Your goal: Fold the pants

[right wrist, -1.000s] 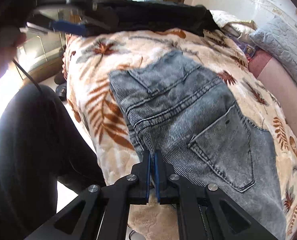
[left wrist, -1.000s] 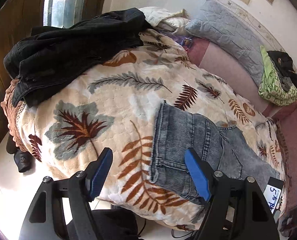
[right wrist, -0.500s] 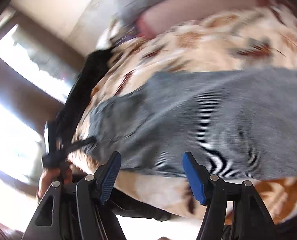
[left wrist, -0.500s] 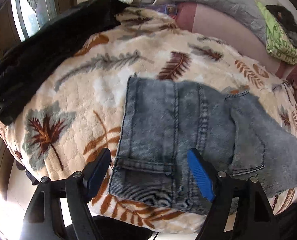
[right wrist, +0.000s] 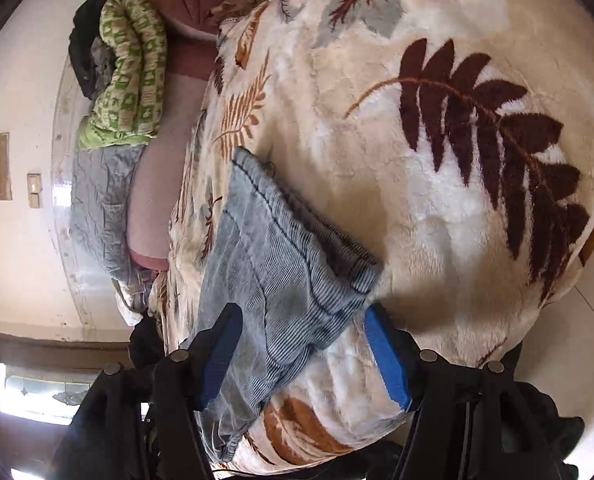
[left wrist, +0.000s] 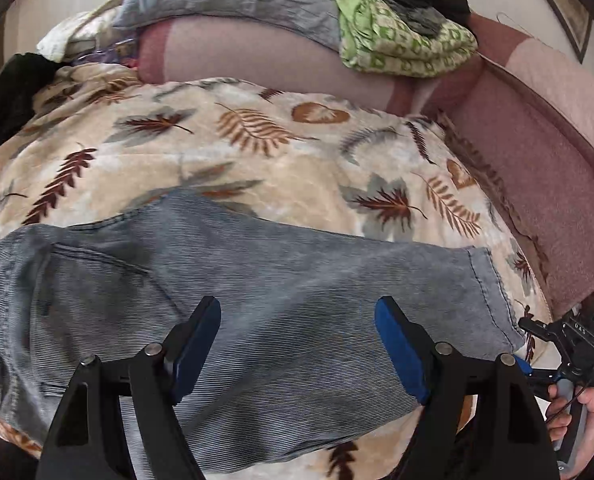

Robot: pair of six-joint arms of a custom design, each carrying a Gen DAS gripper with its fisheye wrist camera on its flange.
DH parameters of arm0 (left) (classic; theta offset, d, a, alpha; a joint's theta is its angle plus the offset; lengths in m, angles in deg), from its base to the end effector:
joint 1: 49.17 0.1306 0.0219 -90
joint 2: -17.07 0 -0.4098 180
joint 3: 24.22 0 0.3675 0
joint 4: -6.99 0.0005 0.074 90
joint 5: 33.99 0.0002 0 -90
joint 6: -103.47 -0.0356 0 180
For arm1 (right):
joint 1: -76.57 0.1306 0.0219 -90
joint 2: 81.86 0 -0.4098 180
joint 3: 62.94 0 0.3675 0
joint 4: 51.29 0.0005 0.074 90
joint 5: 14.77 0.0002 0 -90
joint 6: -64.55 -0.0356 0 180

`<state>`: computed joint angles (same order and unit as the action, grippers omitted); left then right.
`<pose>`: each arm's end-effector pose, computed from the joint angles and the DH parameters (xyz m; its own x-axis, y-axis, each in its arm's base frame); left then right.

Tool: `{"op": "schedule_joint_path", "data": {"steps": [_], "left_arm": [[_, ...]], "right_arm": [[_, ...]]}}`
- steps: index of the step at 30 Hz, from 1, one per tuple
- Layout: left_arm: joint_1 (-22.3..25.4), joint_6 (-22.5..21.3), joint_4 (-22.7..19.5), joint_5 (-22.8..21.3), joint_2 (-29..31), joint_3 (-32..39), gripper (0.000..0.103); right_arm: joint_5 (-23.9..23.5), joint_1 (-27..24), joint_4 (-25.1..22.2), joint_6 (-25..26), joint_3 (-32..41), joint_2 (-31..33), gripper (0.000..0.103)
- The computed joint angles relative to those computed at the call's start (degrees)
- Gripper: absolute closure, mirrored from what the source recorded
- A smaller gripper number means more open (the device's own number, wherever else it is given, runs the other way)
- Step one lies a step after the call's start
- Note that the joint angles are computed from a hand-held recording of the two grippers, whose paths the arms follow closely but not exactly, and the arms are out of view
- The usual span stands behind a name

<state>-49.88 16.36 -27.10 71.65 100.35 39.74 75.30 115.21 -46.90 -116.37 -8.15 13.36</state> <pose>0.3850 -0.0149 0.3289 -0.8105 -0.0385 -0.5844 0.1319 0.9602 -0.2462 0.3342 0.2665 0.2357 -0.6162 0.7875 0.0123 0.4695 0.3548 0.8085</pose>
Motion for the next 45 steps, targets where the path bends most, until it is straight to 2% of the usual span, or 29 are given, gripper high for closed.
{"op": "schedule_joint_path", "data": {"steps": [2, 5, 8, 10, 12, 14, 15, 18, 20, 22, 24, 26, 27, 33, 35, 38, 40, 43, 45], "left_arm": [[-3.8, 1.0, 0.5, -1.1, 1.3, 0.5, 0.023], [-9.2, 2.1, 1.5, -4.8, 3.6, 1.6, 0.023], [-14.7, 1.4, 0.4, -13.3, 8.7, 4.1, 0.023], [-17.9, -1.5, -2.9, -21.4, 13.8, 6.0, 0.021], [-18.9, -3.1, 0.0, -24.2, 12.4, 4.5, 0.021], [-18.2, -3.1, -2.3, -21.8, 11.4, 5.2, 0.021], [-17.6, -2.6, -1.9, -20.4, 10.4, 4.8, 0.021], [-17.0, -1.6, 0.7, -21.7, 8.6, 3.3, 0.021], [-16.6, -2.1, -2.1, -21.1, 11.7, 4.6, 0.021], [-16.6, -2.7, 1.9, -21.8, 11.8, 2.8, 0.014], [-16.5, -2.4, 1.8, -21.7, 11.7, 2.7, 0.014], [-16.1, -1.9, 1.2, -20.9, 11.7, 2.9, 0.014], [-16.0, -2.0, 1.0, -20.5, 11.9, 3.2, 0.014], [-15.2, -2.7, 0.8, -18.7, 11.5, 3.2, 0.014], [-14.4, -2.8, -0.1, -16.8, 11.4, 3.7, 0.015], [-11.0, -1.3, 0.3, -12.7, 8.5, 2.7, 0.015], [-7.1, -1.0, 1.4, -10.1, 5.3, 1.6, 0.015], [1.2, -0.4, 2.2, -6.6, 0.9, 0.2, 0.015], [7.6, -0.5, 2.2, -5.2, -1.1, -0.5, 0.015]], "right_arm": [[0.8, -0.4, -2.7, 1.4, 1.4, 0.0, 0.036], [0.8, -1.2, -2.9, 0.5, 1.2, 0.2, 0.036], [1.2, -1.0, -5.8, 2.2, 2.3, 0.3, 0.039], [1.8, -0.8, -9.4, 4.4, 3.4, 0.3, 0.059], [1.2, -1.2, -9.9, 5.2, 3.0, 0.2, 0.073], [0.6, -1.5, -9.8, 6.8, 2.6, -0.1, 0.077], [0.9, -1.4, -10.9, 7.9, 3.0, -0.1, 0.078], [1.4, -1.1, -12.9, 9.4, 4.0, 0.1, 0.078], [0.9, -1.3, -13.1, 9.6, 4.0, 0.1, 0.075], [0.3, -1.5, -11.3, 7.2, 3.1, 0.1, 0.075], [0.3, -1.5, -14.1, 9.1, 4.9, 0.4, 0.074], [1.4, -1.0, -17.4, 11.5, 6.6, 0.4, 0.076], [2.2, -0.8, -18.6, 12.5, 7.4, 0.4, 0.081], [9.9, 2.3, -29.3, 20.2, 15.9, -0.3, 0.087], [12.7, 3.7, -32.7, 23.3, 19.9, 0.4, 0.088], [16.2, 6.3, -35.6, 28.6, 26.0, 2.2, 0.088], [17.6, 8.5, -36.3, 32.8, 31.0, 4.5, 0.088], [18.9, 12.5, -36.8, 40.1, 40.1, 9.8, 0.088], [18.2, 15.2, -36.8, 44.8, 46.0, 14.4, 0.088]]}}
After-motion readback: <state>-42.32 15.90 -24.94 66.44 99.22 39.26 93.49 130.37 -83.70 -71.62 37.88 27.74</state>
